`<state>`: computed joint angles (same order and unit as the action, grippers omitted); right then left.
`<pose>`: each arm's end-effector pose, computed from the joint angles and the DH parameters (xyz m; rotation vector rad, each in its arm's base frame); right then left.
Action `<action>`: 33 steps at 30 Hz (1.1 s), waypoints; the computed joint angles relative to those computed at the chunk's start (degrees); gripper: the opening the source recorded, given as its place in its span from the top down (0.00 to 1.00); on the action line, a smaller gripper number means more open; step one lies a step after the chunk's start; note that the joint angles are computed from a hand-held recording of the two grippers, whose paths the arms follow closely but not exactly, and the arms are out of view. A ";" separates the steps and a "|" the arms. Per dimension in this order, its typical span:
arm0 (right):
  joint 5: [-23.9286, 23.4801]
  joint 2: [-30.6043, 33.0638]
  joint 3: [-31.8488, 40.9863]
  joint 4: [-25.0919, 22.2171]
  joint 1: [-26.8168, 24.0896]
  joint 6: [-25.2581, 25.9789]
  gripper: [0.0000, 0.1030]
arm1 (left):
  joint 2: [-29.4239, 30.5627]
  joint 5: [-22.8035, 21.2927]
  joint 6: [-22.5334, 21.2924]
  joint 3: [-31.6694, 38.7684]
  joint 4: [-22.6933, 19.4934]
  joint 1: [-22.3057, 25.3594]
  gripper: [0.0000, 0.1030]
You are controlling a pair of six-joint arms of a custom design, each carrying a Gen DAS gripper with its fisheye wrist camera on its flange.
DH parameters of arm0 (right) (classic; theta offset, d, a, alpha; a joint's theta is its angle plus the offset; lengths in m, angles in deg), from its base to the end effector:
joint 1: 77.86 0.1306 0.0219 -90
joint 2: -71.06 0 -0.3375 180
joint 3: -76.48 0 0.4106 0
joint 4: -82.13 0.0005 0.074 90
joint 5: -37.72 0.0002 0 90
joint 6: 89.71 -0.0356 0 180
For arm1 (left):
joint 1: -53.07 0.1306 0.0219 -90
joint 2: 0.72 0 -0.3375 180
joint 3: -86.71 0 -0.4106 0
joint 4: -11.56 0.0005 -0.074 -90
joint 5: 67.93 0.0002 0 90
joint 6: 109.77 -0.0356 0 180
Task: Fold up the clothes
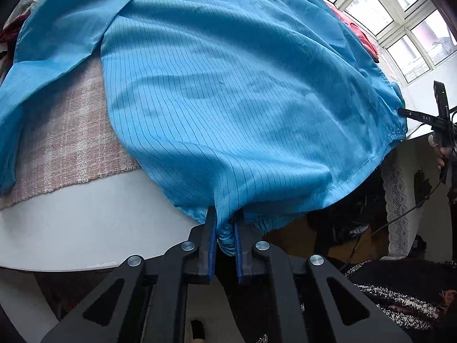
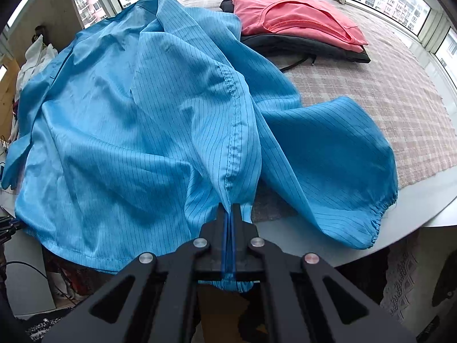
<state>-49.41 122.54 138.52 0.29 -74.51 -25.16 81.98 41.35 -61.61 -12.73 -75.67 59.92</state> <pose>0.2500 0.0123 0.3661 0.5504 2.7581 0.0470 0.3890 0.0344 0.3424 0.8923 2.8216 -0.4513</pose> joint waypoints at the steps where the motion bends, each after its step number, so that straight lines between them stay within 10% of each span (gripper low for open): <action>1: -1.05 -0.31 -0.15 0.08 0.40 -0.56 0.98 | -0.58 -0.51 -1.43 0.77 -0.96 2.16 0.91; 6: -2.07 0.60 -2.23 1.07 8.65 -3.06 0.98 | 0.28 -5.65 -5.44 2.20 -2.21 10.29 0.88; 17: 4.59 2.68 -0.63 -5.80 11.28 -4.62 0.97 | -0.53 -6.23 -9.45 4.50 -4.50 8.93 0.68; 25: 3.39 5.40 2.88 -2.29 14.28 -3.16 0.86 | 4.94 -5.64 -4.82 8.26 -1.98 -0.87 0.68; 28: 1.36 8.91 3.63 -4.63 13.58 0.33 0.86 | 8.44 -10.91 -3.90 9.90 -2.16 -3.65 0.87; 31: 0.93 10.19 8.85 -3.87 9.38 4.33 0.85 | 13.11 -11.40 -3.97 20.05 -1.46 -5.14 0.81; 33: 3.25 13.29 14.78 -0.88 5.41 6.73 0.63 | 18.96 -11.55 -2.65 30.83 -0.93 -7.03 0.64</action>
<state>-46.16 135.83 153.30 -0.59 -69.10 -18.43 100.93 29.80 -64.26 18.10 -76.61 52.89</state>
